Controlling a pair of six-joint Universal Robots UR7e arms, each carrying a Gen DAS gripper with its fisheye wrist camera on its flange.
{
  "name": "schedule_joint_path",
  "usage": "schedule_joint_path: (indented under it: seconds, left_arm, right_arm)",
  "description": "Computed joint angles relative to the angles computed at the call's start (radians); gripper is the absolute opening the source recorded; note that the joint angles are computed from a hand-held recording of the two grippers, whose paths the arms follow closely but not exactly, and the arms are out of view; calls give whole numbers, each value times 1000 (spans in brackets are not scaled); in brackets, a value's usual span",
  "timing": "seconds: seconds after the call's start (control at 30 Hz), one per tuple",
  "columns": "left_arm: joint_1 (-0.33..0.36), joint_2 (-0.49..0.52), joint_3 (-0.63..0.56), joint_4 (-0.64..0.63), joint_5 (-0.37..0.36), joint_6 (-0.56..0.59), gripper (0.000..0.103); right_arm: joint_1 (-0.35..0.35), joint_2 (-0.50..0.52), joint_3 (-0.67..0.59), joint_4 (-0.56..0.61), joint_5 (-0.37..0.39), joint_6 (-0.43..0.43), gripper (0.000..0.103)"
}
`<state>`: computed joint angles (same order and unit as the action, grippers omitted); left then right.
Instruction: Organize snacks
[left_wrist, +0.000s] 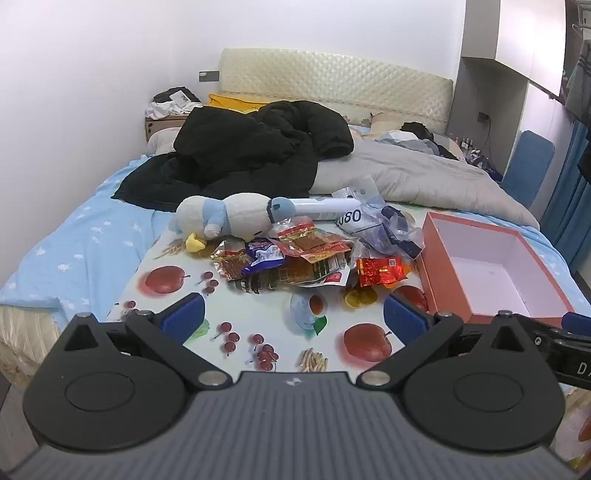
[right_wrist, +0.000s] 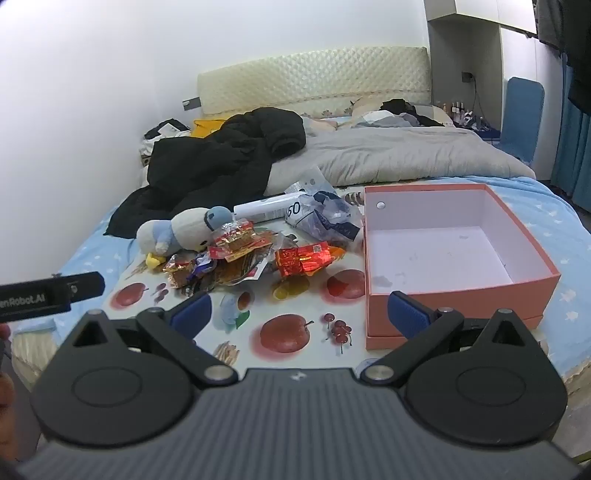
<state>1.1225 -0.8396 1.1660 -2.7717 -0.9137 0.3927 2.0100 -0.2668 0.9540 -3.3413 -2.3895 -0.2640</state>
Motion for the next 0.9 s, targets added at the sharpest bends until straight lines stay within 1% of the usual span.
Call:
schedule_joint_path:
  seconds: [0.13,0.17,0.2,0.23,0.27,0.33,0.47,0.6,0.73,0.9]
  left_arm:
    - [0,4,-6,6,3,-10,103]
    - [0,5,-6,7,-1,-13,103]
    - [0,9,-11,9,-2,-13,103]
    - [-1,7,-3,3,-5,-9,103]
    - [-2,2,8,-6,-7,-2,103]
    - [-1,0,17,-9,-14,2,103]
    - [-1,2,17,7,-23,7,103]
    - [-7,-4,26,12,-35,-3,103]
    - [-12,-6,41,-4,-36,7,103]
    - [-15,-14,54,-11,-50,-19,103]
  right_arm:
    - [0,-3,3,-22,-4,-17,103]
    - [2,-3,20,-69,5,-40,103]
    - [-1,-13,39,-86,16,-42,103]
    - [-2,-16,45,-86,10,-37,103]
    - [-3,1,11,-48,-6,-33,103]
    - [-9,-4,9,-48,-3,-35,103]
    - [-5,0,23,-106,3,-71,103]
    - [-3,-14,44,-121,6,-57,103]
    - [1,-1,27,-156,-14,-90,103]
    - [-2,-4,32,-164,-24,-76,103]
